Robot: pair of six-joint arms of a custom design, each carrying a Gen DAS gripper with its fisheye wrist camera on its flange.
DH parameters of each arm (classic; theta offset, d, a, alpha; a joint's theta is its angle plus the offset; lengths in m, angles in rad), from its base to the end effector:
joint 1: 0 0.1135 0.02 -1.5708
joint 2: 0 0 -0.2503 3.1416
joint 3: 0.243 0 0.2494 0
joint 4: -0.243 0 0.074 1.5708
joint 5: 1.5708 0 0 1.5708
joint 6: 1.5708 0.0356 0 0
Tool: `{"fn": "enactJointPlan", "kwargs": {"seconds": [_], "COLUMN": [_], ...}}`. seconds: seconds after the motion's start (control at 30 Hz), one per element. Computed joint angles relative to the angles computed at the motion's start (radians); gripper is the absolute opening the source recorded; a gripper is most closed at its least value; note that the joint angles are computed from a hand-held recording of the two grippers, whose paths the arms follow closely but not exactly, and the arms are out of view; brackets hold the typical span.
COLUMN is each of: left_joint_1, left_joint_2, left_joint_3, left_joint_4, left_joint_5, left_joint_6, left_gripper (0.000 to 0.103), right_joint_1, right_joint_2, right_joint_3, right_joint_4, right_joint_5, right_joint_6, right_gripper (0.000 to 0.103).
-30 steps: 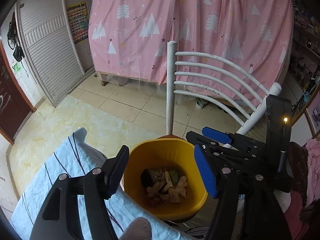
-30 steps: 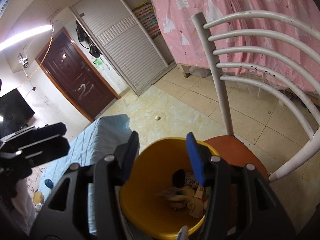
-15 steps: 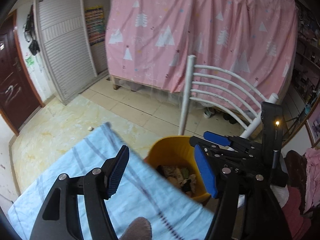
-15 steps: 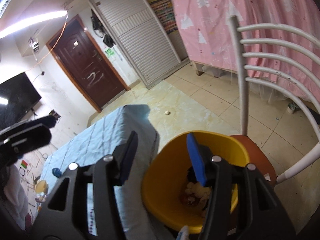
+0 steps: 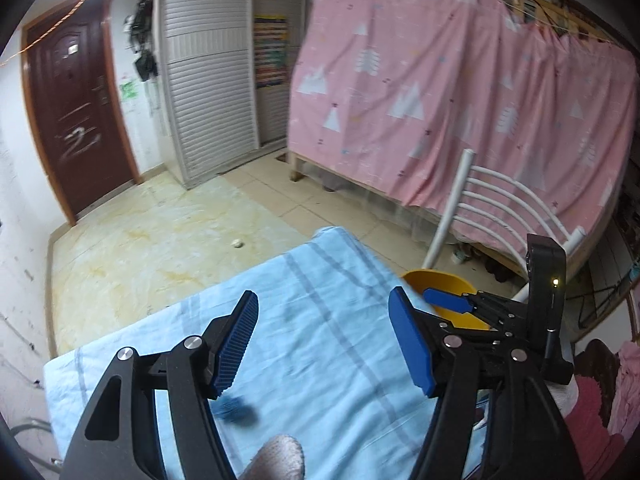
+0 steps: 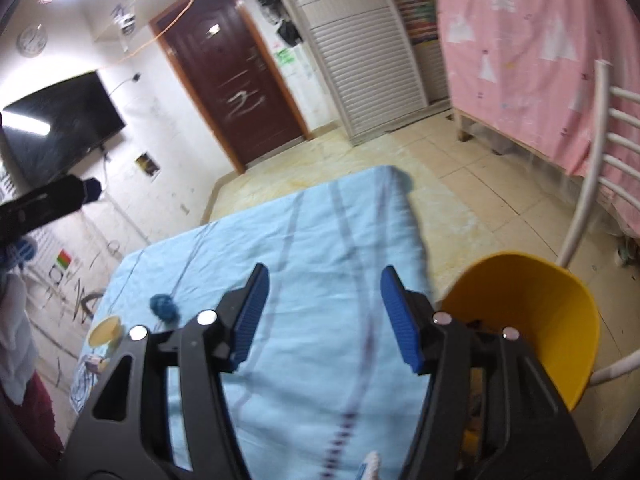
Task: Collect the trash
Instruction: 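Move both open grippers back over the table toward the remaining items, then grasp the round bristle brush with the left gripper while the right grasps the blue yarn ball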
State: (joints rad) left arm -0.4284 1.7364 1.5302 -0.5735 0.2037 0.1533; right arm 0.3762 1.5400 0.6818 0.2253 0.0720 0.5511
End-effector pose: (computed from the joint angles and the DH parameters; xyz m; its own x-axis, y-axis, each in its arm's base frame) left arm 0.3499 -0.1677 0.2930 -0.5499 0.4155 -0.7245 0.6290 0.7767 -0.0320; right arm 0.2839 0.1094 0.1550 -0.6323 0.3118 -0.7092 0.0218 0.9223 0.3860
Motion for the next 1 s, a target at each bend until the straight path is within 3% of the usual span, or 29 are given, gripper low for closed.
{"fn": "enactJointPlan", "kwargs": {"seconds": [0.43, 0.53, 1.0], "left_joint_1": [0.283, 0.333, 0.557], "left_joint_2": [-0.072, -0.078, -0.074], "left_joint_3": [-0.099, -0.121, -0.265], "left_joint_4": [0.001, 0.001, -0.010], "left_joint_5": [0.104, 0.127, 0.203], "left_joint_6": [0.117, 0.137, 0.317], "left_gripper": [0.059, 0.059, 0.069], "right_joint_1": [0.181, 0.206, 0.290], "right_joint_2": [0.267, 0.318, 0.559], "right_joint_3": [0.365, 0.438, 0.773], "right_joint_4": [-0.166, -0.205, -0.386], "right_joint_5": [0.029, 0.029, 0.017], "right_joint_6": [-0.026, -0.036, -0.077], "right_gripper": [0.059, 0.065, 0.071]}}
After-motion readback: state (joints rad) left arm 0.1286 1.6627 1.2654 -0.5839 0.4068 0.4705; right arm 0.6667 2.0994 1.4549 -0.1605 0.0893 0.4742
